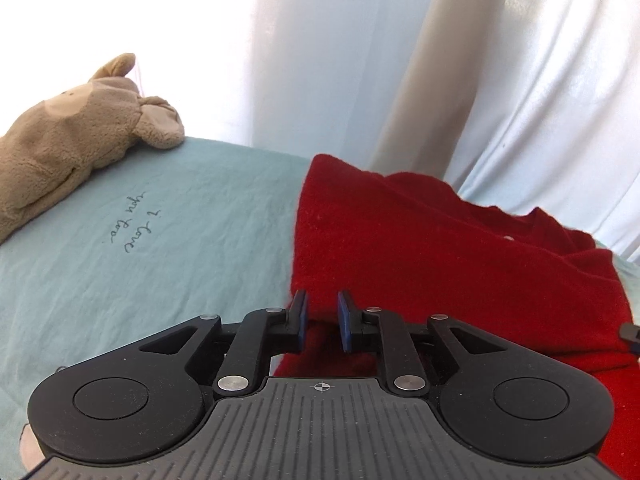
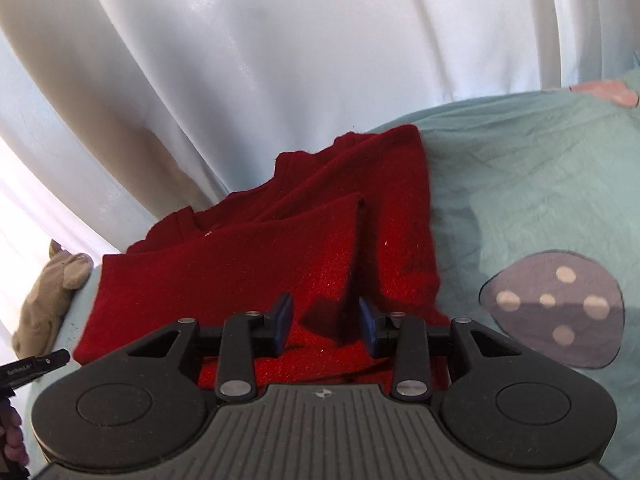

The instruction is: Fold small clothes

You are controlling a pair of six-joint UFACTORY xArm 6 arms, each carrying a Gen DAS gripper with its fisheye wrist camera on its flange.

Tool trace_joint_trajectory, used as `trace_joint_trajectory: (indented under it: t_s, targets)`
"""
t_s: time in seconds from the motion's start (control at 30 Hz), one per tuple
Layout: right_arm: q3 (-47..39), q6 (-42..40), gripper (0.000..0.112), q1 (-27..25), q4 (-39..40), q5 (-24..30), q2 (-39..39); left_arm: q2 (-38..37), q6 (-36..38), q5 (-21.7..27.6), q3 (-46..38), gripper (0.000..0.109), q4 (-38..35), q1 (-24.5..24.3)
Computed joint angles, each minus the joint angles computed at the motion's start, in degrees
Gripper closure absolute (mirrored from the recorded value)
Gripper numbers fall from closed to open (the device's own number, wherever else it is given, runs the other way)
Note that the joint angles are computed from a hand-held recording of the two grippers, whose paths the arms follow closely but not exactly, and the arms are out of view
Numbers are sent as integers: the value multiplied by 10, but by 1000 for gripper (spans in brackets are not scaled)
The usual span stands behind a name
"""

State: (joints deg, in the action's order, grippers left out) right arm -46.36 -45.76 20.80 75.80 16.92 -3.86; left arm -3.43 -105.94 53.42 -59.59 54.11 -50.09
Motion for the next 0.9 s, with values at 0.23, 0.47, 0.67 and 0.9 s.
trace_joint_trajectory:
  t_s: [0.23, 0.47, 0.67, 0.9]
  targets:
    - [29, 10, 76, -20, 106, 54, -29, 3, -32, -64, 0, 85, 4, 10]
    - [8, 14, 76, -23, 184, 81, 2, 32, -84, -164, -10, 85, 11, 32]
    - [-13, -3, 103, -9, 231, 76, 27, 59, -134, -238, -16, 88, 24, 53]
    - [4, -81, 104, 40, 243, -32, -22, 56, -145, -241, -9, 89, 21, 63]
